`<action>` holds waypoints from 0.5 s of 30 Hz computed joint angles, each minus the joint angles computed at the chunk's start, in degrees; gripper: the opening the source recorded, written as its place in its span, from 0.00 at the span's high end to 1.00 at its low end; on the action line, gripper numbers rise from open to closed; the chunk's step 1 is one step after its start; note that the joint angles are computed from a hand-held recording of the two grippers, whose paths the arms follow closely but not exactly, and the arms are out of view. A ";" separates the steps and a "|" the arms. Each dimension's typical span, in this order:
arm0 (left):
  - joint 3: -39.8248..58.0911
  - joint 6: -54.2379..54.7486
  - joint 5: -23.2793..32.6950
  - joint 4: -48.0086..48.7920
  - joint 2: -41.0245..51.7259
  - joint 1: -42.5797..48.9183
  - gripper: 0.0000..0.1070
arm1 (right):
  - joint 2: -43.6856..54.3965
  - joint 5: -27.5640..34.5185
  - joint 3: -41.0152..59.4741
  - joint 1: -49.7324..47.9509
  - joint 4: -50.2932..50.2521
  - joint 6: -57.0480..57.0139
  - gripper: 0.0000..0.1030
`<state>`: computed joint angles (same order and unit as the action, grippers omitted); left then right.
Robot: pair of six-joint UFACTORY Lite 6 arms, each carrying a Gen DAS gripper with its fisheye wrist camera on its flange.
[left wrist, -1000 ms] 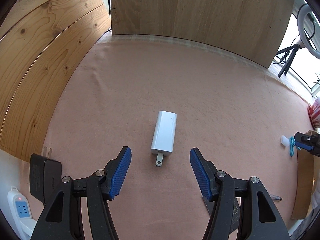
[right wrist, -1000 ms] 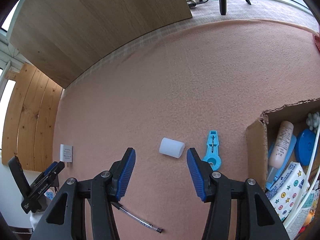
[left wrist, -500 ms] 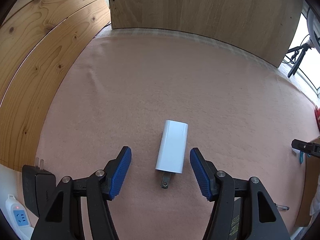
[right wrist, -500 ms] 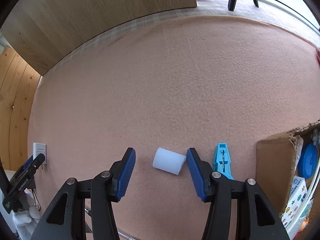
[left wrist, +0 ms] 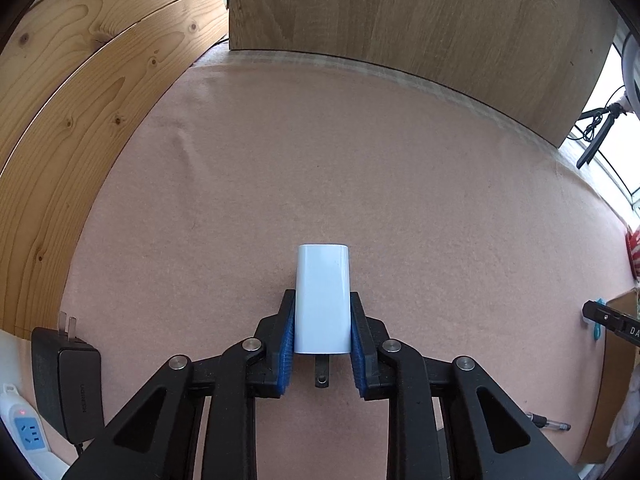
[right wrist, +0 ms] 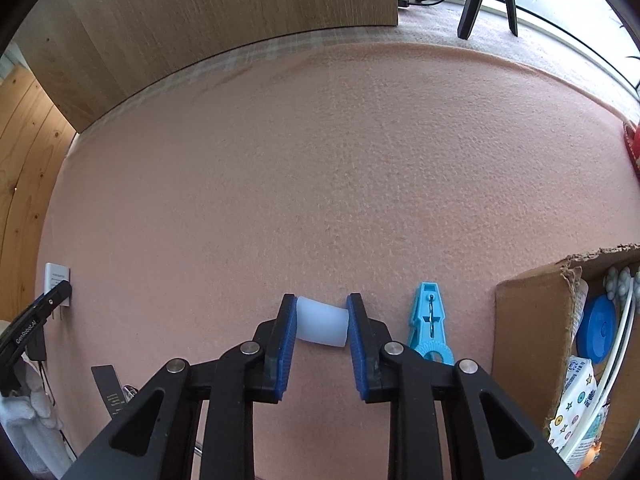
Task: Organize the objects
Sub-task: 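Grasp the white charger plug with the left gripper while the right gripper grasps the white eraser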
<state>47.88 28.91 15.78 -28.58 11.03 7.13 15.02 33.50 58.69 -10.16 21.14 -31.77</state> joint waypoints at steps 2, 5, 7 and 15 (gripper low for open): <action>-0.87 -0.15 -0.02 0.00 -0.95 -0.24 0.77 | -1.45 0.39 -1.13 -0.82 1.36 -1.72 0.79; -2.51 1.18 0.23 -1.33 -3.02 -0.09 0.77 | -4.10 1.77 -2.90 -2.40 3.80 -4.93 0.79; -4.42 1.54 0.76 -1.62 -6.00 -0.27 0.77 | -6.75 3.08 -4.76 -4.08 5.92 -8.03 0.79; -9.23 -1.37 4.15 0.01 -17.12 -4.45 0.77 | -18.13 13.55 -9.70 -16.09 13.26 -21.08 0.79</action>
<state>38.65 27.54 19.93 -28.57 -6.09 2.69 -3.11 47.05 49.00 -26.24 34.40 -52.85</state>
